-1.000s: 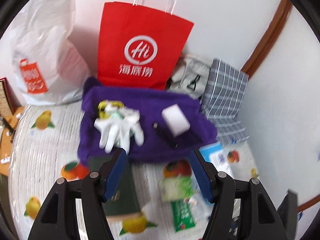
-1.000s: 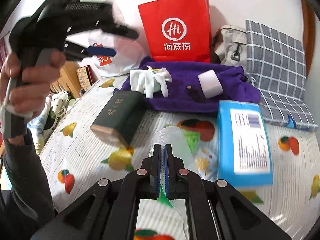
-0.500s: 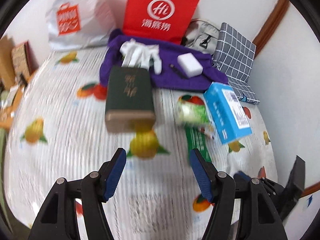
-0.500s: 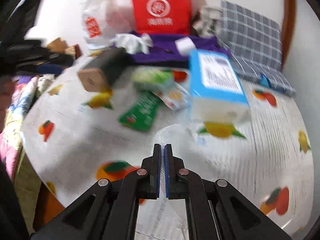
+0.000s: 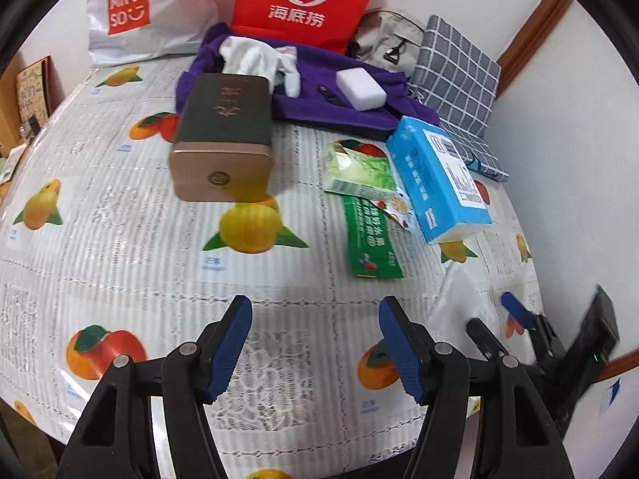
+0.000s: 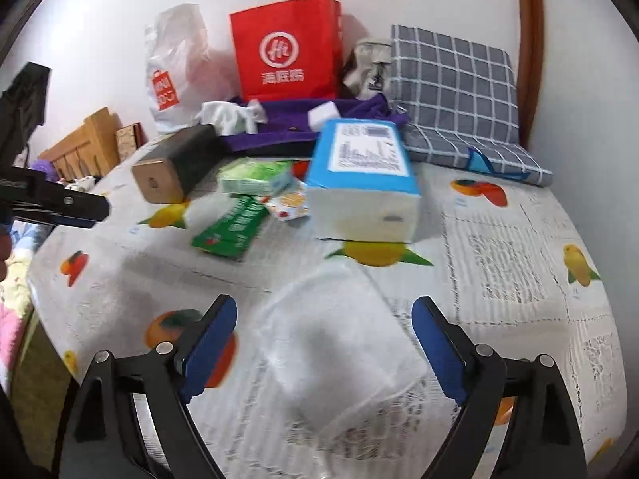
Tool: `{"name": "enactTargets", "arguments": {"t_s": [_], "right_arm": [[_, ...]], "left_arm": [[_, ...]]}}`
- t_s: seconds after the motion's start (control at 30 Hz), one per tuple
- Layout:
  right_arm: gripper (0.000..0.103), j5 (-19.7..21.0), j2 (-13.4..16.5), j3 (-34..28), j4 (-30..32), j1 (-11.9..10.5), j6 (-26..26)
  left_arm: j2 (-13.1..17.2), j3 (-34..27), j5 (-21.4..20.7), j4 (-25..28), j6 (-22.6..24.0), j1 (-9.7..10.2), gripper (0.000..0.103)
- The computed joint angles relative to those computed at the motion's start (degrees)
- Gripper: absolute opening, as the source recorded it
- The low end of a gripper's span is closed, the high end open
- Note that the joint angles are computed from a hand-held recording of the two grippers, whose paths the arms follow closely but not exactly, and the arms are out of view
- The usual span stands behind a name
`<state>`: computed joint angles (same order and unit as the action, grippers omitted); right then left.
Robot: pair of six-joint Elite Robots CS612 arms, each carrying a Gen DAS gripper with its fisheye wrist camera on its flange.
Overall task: Organize soft objects
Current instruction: 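Grasp the clear mesh bag with the right gripper while the left gripper grasps the green snack packet, then lift the clear mesh bag with the right gripper while the left gripper lifts the green packet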
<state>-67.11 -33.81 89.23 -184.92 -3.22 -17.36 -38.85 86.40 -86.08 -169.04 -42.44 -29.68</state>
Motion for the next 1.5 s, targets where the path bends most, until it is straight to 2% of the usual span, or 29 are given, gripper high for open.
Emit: {"name": "enactTargets", "arguments": {"t_s": [0.1,0.17,0.23,0.33,0.4,0.47,0.53,0.57,0.63,0.7,0.8,0.9,1.13,1.2,1.23,1.3,1.37,1.43,1.5], "right_arm": [[0.090,1.2,1.3,-2.5,6.6,-0.1,2.8],[0.092,0.2,1.8,-2.3,4.2,0.2,2.4],[0.095,0.2,1.7,-2.0,4.6,0.5,-0.7],[0.095,-3.5,1.8,-1.5,3.1,1.6,-4.4],[0.092,-3.1,1.9,-1.2,1.8,1.5,-4.0],[0.081,-3.5,1.9,-0.8,0.4,1.4,-3.7],[0.056,-3.4,1.7,-0.6,-0.1,1.1,-3.4],[0.049,-3.6,1.7,-0.6,0.0,0.9,-3.3],[0.026,-4.0,1.6,-0.6,-0.1,0.5,-2.7],[0.018,-2.8,1.7,-0.8,0.5,0.0,-1.9],[0.017,-1.7,1.8,-1.1,0.7,-0.3,-1.9],[0.017,-2.2,2.0,-1.0,-0.2,-0.2,-2.4],[0.018,-0.1,2.0,-1.3,0.9,-0.7,-1.6],[0.018,-0.3,2.1,-1.4,0.8,-0.7,-1.6],[0.018,-0.3,2.1,-1.5,1.0,-0.6,-1.4],[0.018,-0.2,2.0,-1.6,1.7,-0.7,-0.7],[0.018,-0.3,1.9,-1.6,2.0,-0.6,-0.3],[0.018,-0.8,1.8,-1.7,2.4,-0.5,0.2],[0.018,-1.4,1.8,-1.8,2.5,-0.4,1.1]], "left_arm": [[0.8,-1.2,-1.0,1.3,0.4,-0.05,0.064],[1.3,-1.7,-1.3,1.6,0.9,-0.11,0.064],[1.8,-2.5,-1.5,2.0,1.2,-0.13,0.064],[3.0,-4.2,-2.0,3.0,1.0,0.02,0.064],[4.0,-5.9,-2.0,4.2,1.5,-0.03,0.064],[4.9,-7.5,-1.2,5.5,2.2,-0.29,0.064],[5.9,-9.3,-0.4,6.6,3.5,-0.62,0.064],[6.4,-10.3,0.3,7.3,4.3,-0.79,0.064],[7.4,-11.9,1.6,7.7,5.2,-1.07,0.064],[8.3,-13.3,2.7,7.4,5.9,-1.17,0.064],[9.7,-15.8,4.7,8.6,6.9,-1.34,0.064],[11.1,-18.6,4.3,11.4,7.6,-1.14,0.064],[13.3,-23.3,11.5,16.7,11.7,-2.34,0.068],[13.7,-23.7,12.9,16.1,11.9,-2.58,0.068],[13.7,-23.5,13.3,15.3,11.8,-2.64,0.066],[13.5,-22.6,13.4,13.5,12.9,-2.64,0.043],[12.9,-21.6,12.9,12.7,12.7,-2.51,0.031],[12.2,-20.2,11.0,11.5,12.4,-2.08,0.025],[11.6,-19.0,8.8,10.6,10.5,-1.60,0.024]]}}
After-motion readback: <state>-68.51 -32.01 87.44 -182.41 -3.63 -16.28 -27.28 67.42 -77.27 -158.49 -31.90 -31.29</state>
